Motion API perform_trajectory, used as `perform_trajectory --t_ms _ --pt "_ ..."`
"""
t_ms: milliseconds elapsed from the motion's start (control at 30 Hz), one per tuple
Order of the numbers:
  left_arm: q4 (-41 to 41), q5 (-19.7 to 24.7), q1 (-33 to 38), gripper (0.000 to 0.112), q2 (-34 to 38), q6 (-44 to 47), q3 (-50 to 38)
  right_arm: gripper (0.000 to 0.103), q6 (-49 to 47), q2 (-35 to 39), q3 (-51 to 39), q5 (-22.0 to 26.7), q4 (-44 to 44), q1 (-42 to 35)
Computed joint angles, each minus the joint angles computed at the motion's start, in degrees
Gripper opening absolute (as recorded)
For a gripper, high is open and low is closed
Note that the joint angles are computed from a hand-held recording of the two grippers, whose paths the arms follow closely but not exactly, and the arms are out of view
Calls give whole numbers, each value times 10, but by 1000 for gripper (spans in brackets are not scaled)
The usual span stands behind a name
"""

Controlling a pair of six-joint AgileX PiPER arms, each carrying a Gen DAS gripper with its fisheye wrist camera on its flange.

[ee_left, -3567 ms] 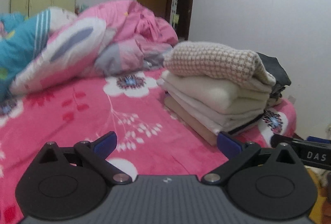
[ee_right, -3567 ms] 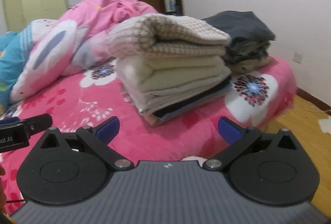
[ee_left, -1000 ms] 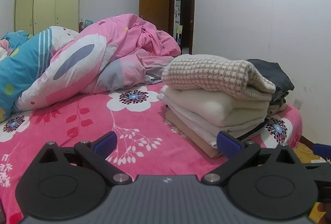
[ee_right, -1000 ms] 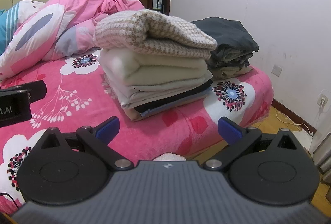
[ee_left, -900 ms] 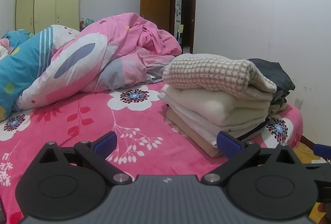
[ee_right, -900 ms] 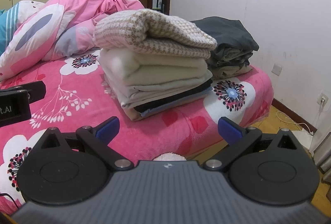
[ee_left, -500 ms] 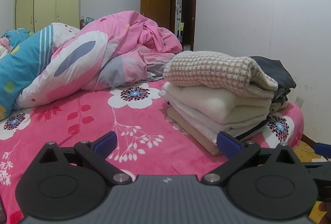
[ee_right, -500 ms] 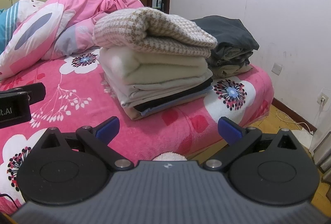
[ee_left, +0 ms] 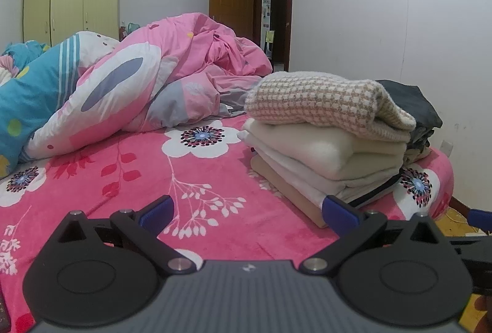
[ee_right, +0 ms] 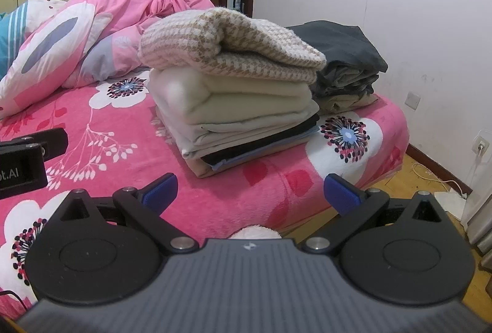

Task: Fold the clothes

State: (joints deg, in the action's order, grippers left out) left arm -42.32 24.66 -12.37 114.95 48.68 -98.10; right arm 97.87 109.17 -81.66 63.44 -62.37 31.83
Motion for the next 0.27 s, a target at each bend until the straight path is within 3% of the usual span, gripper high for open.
perform_trajectory --t_ms 267 --pt "18 12 3 103 7 -22 -12 102 2 2 -1 0 3 2"
